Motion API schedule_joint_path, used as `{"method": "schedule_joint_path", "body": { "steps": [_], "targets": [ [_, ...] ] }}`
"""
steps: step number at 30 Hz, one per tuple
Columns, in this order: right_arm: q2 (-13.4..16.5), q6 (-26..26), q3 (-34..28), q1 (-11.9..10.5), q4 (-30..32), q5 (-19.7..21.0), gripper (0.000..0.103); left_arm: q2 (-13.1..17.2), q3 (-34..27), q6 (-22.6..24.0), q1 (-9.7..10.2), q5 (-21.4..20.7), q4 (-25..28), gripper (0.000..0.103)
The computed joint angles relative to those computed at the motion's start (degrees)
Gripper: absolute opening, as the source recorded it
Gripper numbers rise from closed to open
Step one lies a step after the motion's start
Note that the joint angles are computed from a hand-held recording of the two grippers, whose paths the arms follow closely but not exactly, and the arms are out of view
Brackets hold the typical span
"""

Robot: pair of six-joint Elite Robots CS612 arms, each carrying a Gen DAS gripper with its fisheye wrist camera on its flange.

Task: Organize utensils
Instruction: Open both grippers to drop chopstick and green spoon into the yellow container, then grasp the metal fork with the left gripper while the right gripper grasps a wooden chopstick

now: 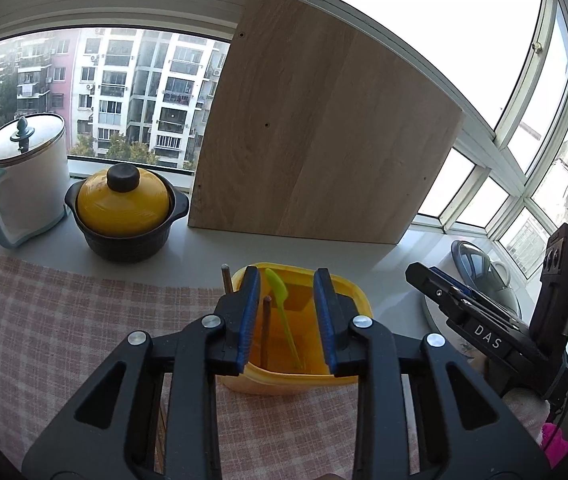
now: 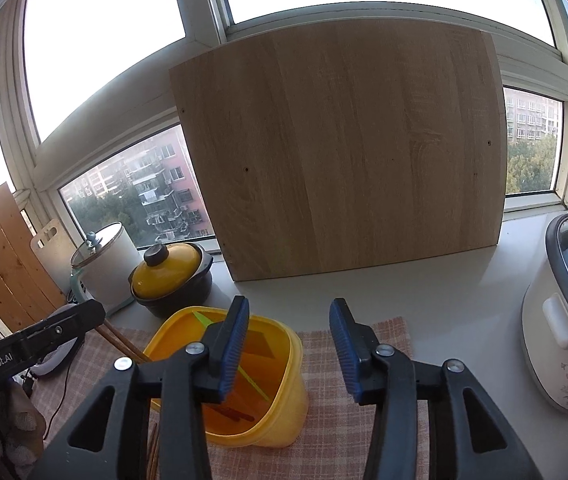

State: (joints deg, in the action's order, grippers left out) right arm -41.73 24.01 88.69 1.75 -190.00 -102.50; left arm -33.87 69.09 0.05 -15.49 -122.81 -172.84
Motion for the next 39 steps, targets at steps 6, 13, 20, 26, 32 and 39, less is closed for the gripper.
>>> {"method": "schedule_joint_path", "body": {
  "steps": [6, 13, 20, 26, 32, 39],
  "targets": [
    [-1.0, 1.7, 2.1, 0.8, -0.9, -1.7, 0.066, -1.5, 2.4, 2.0, 1.25, -0.1, -1.3, 0.026],
    [-2.0, 0.0, 5.3, 1.1, -6.0, 2.2, 0.088, -3.1, 5.5, 1.6, 3.06, 2.2, -3.6, 0.026],
    [-3.4, -6.5, 8.3, 1.9, -4.7, 6.3, 0.103, -3.6, 6.3, 3.7, 5.16, 5.5, 4.0, 0.028],
    [-3.7, -5.8, 8.8, 2.8, -1.4, 8.3, 0.103, -3.3, 6.4, 7.1, 6.61, 6.4, 13.1, 0.033],
    [-2.9, -4.8, 7.9, 4.0, 2.0, 9.7, 0.103, -2.1, 6.2, 8.5, 8.03, 4.4, 19.8, 0.033],
    [-0.8, -1.8, 4.9, 4.5, 10.1, 16.8, 0.090, -0.8, 5.8, 10.8, 8.79, 4.6, 25.8, 0.033]
  ]
}}
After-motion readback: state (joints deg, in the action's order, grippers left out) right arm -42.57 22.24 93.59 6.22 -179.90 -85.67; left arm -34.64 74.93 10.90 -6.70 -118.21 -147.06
